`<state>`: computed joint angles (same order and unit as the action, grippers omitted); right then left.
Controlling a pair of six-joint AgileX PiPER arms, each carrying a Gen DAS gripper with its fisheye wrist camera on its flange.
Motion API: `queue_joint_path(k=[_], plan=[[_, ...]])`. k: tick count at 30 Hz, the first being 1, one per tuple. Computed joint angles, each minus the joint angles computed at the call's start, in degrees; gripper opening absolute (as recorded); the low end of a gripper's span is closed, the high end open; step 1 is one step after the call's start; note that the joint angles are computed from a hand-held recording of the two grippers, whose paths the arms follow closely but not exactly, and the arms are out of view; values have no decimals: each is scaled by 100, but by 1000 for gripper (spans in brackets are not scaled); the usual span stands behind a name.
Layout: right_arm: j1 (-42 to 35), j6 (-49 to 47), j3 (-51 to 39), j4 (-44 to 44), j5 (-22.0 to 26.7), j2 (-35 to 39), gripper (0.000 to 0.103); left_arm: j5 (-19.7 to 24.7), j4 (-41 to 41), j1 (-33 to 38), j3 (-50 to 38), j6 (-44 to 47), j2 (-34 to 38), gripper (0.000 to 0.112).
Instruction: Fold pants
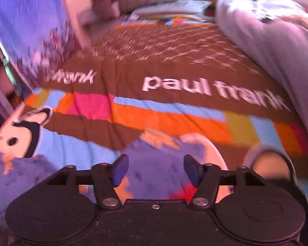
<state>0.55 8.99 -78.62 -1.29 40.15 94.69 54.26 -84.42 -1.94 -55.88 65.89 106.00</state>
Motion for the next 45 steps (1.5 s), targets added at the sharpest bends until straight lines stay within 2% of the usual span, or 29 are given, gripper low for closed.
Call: queue_joint_path(k=[2, 5, 8, 10, 11, 12, 13, 14, 15, 16, 18, 20, 22, 24, 27, 29, 30, 32, 35, 38, 40, 41, 43, 44, 45], plan=[[216, 216, -1116, -137, 553, 940, 60, -19, 38, 2, -8, -45, -11, 5], [428, 573, -2640, -282, 1731, 2071, 59, -30, 71, 3, 18, -33, -42, 5], [568, 840, -3528, -471, 2438, 2741, 62, 61, 15, 29, 20, -5, 4, 6], [562, 1051, -3860, -442, 2704, 3004, 60, 70, -11, 44, 43, 54, 6, 6], [556, 1125, -3981, -415, 2793, 3110, 56, 22, -16, 31, 70, 84, -24, 5], [568, 1168, -3987, -461, 2799, 3144, 46, -32, -1, 20, 97, 108, -75, 2], [635, 1242, -3953, -624, 2716, 3148, 29, -111, -35, 0, 153, 183, -153, 0], [705, 1332, -3809, -790, 2527, 3088, 20, -165, -107, -6, 227, 306, -235, 0], [733, 1379, -3436, -854, 2146, 2885, 7, -218, -223, -9, 320, 485, -323, 0], [759, 1479, -3065, -931, 1808, 2666, 0, -235, -344, -13, 400, 682, -400, 0], [825, 1860, -2231, -1220, 1119, 2124, 0, -246, -354, -7, 478, 854, -520, 0], [848, 2279, -1473, -1529, 577, 1548, 0, -485, -114, -87, 530, 803, -778, 0], [756, 2539, -914, -1609, 176, 995, 0, -694, 35, -153, 618, 798, -1161, 0], [546, 2726, -91, -1508, -353, 128, 0, -737, 241, -205, 628, 730, -1537, 0], [420, 3292, 865, -1873, -708, -1068, 0, -889, 695, -459, 589, 628, -2053, 0], [245, 3295, 1484, -1802, -884, -1859, 0, -987, 1180, -686, 526, 370, -2320, 0], [107, 3236, 1889, -1662, -967, -2369, 0, -1027, 1409, -793, 536, 277, -2442, 0], [-404, 2676, 2630, -720, -1174, -3234, 0, -1138, 1919, -1073, 524, 31, -2607, 0], [-1384, 1699, 3690, 999, -1101, -4362, 0, -1021, 2840, -1406, 457, -550, -2688, 0], [-2548, 522, 4825, 2718, -780, -5370, 0, -1189, 3897, -1906, 320, -1848, -2585, 0], [-3642, -545, 5319, 3863, -101, -5578, 7, -1165, 4293, -2102, 217, -2460, -2497, 0], [-4215, -1117, 5667, 4390, 78, -5753, 9, -1070, 4373, -2119, 105, -2628, -2429, 2], [-5360, -2145, 6121, 5075, 650, -5952, 10, -817, 4597, -2182, -192, -2986, -2362, 13], [-5933, -2418, 6168, 5351, 1090, -5753, 13, -753, 4727, -2173, -320, -3088, -2300, 19], [-6506, -2892, 6191, 5649, 1555, -5566, 21, -691, 4883, -2209, -407, -3238, -2312, 34]])
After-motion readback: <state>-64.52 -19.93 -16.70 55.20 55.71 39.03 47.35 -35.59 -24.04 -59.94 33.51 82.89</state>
